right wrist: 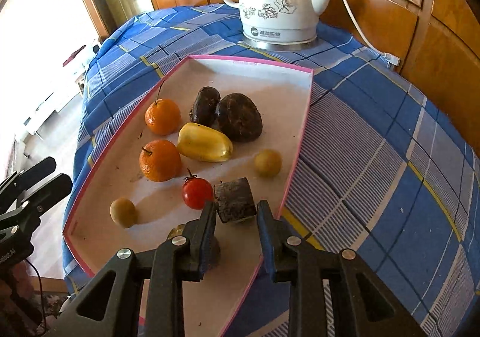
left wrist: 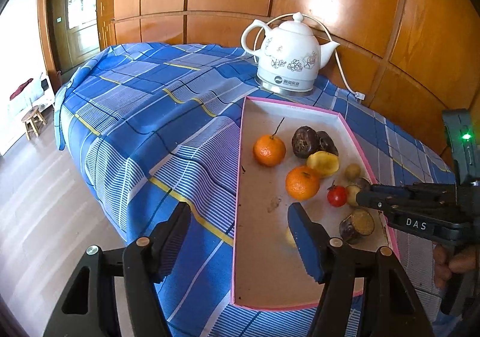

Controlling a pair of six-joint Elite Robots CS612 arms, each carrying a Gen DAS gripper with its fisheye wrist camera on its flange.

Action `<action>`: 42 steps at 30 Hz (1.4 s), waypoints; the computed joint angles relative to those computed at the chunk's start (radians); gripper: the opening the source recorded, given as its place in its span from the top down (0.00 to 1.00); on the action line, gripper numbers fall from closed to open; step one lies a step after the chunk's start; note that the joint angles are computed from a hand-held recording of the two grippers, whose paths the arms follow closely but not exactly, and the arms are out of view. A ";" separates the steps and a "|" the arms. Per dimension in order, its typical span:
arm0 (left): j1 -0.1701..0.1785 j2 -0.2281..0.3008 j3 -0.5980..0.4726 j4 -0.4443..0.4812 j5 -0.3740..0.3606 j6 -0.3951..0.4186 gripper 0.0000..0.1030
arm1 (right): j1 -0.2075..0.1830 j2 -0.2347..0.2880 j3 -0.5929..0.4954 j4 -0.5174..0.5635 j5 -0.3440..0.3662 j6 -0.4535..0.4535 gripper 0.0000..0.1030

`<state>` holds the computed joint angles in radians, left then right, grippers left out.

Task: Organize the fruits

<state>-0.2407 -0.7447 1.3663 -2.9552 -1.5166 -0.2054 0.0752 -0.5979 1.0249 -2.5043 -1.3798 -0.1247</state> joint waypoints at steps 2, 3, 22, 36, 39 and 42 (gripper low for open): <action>-0.001 0.000 0.000 -0.002 -0.001 0.001 0.34 | 0.001 -0.004 0.009 -0.013 -0.001 -0.003 0.73; -0.001 0.000 0.000 -0.002 0.000 0.003 0.34 | 0.000 -0.007 0.015 -0.019 0.001 -0.004 0.73; -0.012 -0.016 0.021 -0.029 0.002 0.027 0.29 | 0.008 -0.016 0.039 -0.061 -0.028 0.028 0.78; -0.018 -0.026 0.040 -0.050 0.007 0.032 0.24 | 0.008 -0.040 0.086 -0.104 -0.028 0.079 0.73; -0.019 -0.029 0.045 -0.059 0.013 0.031 0.21 | 0.010 -0.051 0.107 -0.130 -0.031 0.095 0.71; -0.020 -0.031 0.050 -0.067 0.016 0.030 0.18 | 0.011 -0.066 0.137 -0.168 -0.036 0.111 0.69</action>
